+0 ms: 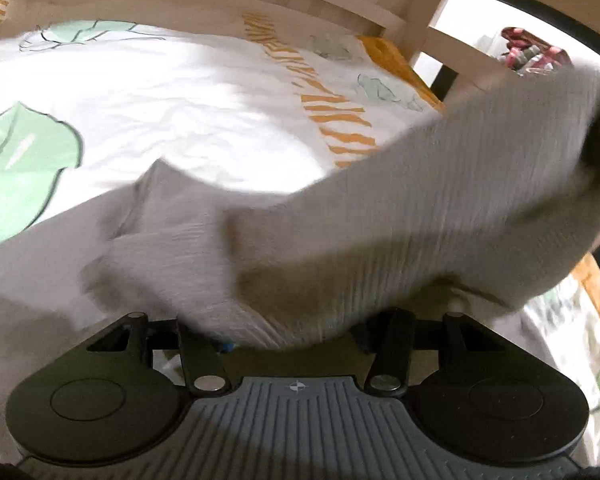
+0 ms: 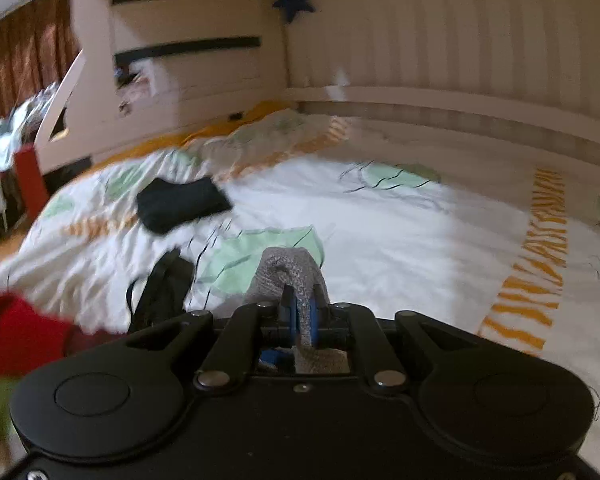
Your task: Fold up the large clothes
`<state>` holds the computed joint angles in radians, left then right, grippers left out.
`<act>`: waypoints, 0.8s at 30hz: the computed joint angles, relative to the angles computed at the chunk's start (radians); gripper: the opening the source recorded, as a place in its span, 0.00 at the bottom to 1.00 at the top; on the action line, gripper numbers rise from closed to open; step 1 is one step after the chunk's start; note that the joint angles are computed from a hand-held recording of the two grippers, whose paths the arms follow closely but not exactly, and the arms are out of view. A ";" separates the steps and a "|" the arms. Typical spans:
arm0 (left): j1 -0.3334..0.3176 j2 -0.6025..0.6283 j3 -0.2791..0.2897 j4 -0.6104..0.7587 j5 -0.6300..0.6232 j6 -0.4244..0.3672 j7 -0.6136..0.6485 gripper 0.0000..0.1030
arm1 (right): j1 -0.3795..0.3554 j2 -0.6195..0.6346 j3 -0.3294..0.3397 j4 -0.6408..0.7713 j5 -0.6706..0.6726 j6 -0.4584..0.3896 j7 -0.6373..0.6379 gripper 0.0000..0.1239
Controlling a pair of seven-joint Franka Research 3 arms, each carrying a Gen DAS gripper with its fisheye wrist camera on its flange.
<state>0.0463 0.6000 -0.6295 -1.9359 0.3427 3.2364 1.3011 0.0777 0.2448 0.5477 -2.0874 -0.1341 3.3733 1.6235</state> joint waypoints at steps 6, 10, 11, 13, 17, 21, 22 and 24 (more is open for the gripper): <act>0.073 -0.137 -0.001 -0.164 0.017 0.019 -0.038 0.49 | 0.121 -0.015 -0.063 -0.075 0.013 -0.012 -0.060 0.11; 0.088 -0.217 0.023 -0.210 -0.011 -0.013 -0.065 0.49 | 0.228 -0.023 -0.132 -0.106 0.072 -0.045 -0.121 0.12; 0.084 -0.233 0.034 -0.219 -0.027 -0.012 -0.076 0.49 | 0.234 -0.023 -0.133 -0.112 0.087 -0.046 -0.132 0.12; 0.059 -0.268 0.068 -0.247 -0.063 0.011 -0.120 0.49 | 0.297 -0.033 -0.188 -0.135 0.130 -0.041 -0.161 0.12; 0.144 -0.314 -0.014 -0.332 0.005 0.153 -0.190 0.53 | 0.477 -0.040 -0.353 -0.152 0.234 -0.046 -0.232 0.13; -0.033 -0.349 0.108 -0.369 0.120 0.300 0.061 0.67 | 0.298 -0.024 -0.181 -0.160 0.236 0.003 -0.167 0.13; -0.093 -0.355 0.151 -0.376 0.140 0.327 0.158 0.67 | 0.255 -0.019 -0.145 -0.160 0.223 0.014 -0.134 0.13; -0.249 -0.366 0.256 -0.388 0.080 0.348 0.379 0.67 | 0.178 -0.012 -0.083 -0.161 0.181 0.031 -0.059 0.13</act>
<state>-0.2026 0.2339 -0.3738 -2.3243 0.4227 3.5844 1.6805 0.2555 0.2332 0.4645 -2.2489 0.0467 3.4046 1.5646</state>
